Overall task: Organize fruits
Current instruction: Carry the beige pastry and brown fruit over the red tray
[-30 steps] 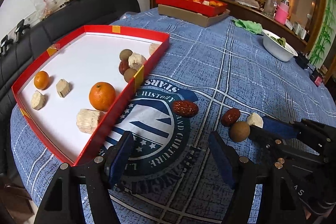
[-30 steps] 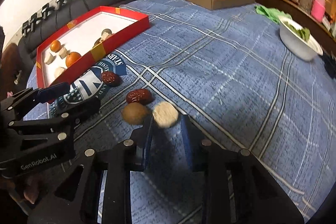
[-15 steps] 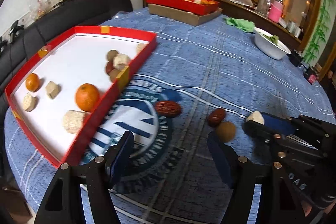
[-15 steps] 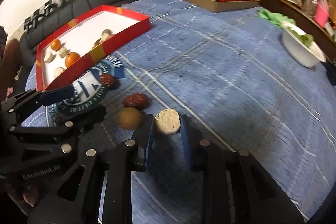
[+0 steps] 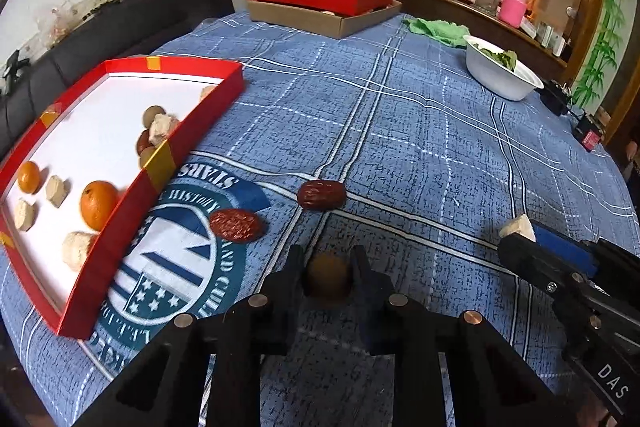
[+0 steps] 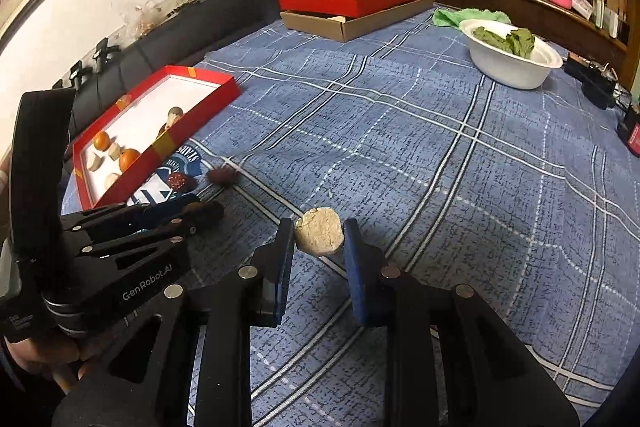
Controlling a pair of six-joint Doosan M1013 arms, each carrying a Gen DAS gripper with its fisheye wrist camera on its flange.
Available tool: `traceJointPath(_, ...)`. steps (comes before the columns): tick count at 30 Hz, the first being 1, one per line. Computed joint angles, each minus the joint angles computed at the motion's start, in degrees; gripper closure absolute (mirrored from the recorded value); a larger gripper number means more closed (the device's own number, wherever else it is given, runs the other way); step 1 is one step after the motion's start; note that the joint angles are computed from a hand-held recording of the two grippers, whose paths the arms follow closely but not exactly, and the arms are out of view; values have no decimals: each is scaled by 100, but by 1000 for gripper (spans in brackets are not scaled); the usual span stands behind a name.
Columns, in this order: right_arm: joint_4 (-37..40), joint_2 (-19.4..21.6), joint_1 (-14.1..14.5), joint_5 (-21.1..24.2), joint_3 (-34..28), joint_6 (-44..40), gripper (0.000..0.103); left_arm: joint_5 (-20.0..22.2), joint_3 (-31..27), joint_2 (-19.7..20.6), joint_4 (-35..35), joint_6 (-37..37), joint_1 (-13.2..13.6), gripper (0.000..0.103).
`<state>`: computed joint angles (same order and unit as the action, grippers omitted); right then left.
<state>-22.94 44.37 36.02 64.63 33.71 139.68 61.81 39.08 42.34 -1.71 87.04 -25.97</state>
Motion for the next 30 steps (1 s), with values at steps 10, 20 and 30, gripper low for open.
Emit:
traceJointPath(10, 30, 83, 36, 79, -152, -179, 80, -555, 766, -465, 278, -47, -11, 80)
traceJointPath(20, 68, 323, 164, 453, -635, -425, 79, -708, 1054, -647, 192, -75, 88, 80)
traceJointPath(30, 99, 791, 262, 1048, -1594, -810, 79, -862, 1217, -759, -1, -97, 233, 81)
